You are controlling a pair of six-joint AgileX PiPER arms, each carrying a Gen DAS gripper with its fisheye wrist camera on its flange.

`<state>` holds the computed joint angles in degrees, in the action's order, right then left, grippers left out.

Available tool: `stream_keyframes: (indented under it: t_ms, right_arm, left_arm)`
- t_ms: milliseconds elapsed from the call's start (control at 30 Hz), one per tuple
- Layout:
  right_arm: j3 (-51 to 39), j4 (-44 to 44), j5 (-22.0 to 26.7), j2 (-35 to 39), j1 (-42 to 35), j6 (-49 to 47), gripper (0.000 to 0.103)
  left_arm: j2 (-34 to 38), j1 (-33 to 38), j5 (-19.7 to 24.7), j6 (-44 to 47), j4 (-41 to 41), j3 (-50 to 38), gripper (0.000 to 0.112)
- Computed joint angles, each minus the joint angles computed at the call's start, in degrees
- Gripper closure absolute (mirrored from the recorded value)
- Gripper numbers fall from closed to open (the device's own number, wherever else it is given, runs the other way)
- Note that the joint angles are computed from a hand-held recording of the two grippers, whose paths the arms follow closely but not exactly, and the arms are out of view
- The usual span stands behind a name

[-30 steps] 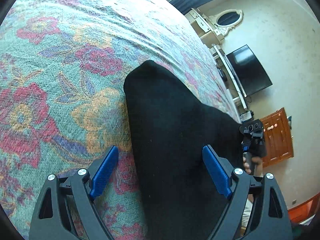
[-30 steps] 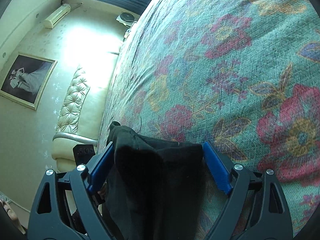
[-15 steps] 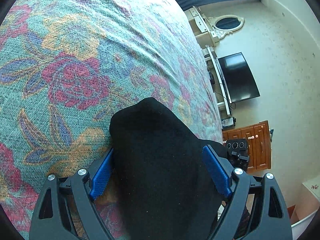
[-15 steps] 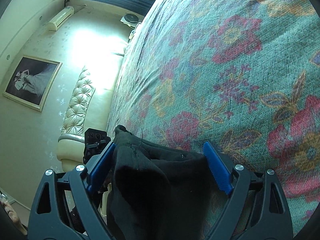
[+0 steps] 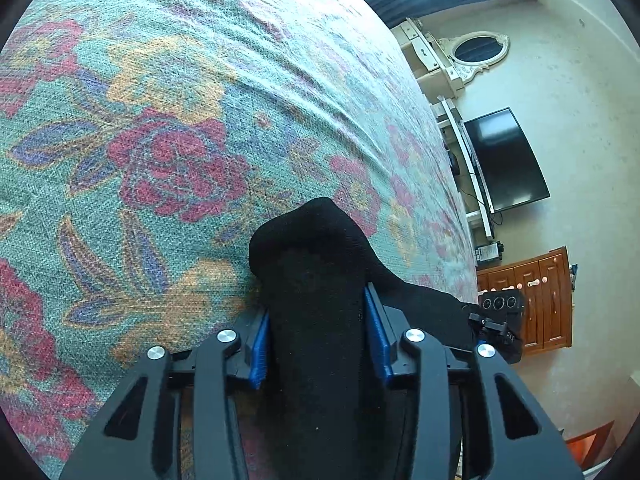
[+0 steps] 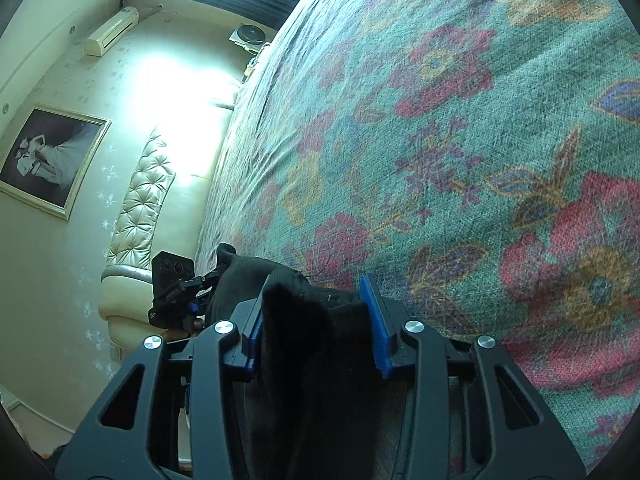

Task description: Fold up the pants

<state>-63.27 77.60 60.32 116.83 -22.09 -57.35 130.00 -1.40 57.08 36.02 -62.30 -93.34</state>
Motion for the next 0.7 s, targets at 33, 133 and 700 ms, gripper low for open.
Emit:
stream_keyframes:
  t_ms: [33, 133, 700]
  right_arm:
    - [0.09, 0.1, -0.14, -0.05, 0.01, -0.03, 0.064]
    - [0.44, 0.28, -0.26, -0.21, -0.02, -0.03, 0.064]
    - [0.44, -0.18, -3.48, -2.6, 2.23, 3.44, 0.065]
  left_arm:
    - [-0.52, -0.16, -0.81, 0.8, 0.19, 0.72, 0.076]
    - [-2.2, -1.22, -3.85, 2.04, 1.62, 2.31, 0.077]
    - [-8.19, -5.79, -16.7, 5.87, 5.66, 8.16, 0.081]
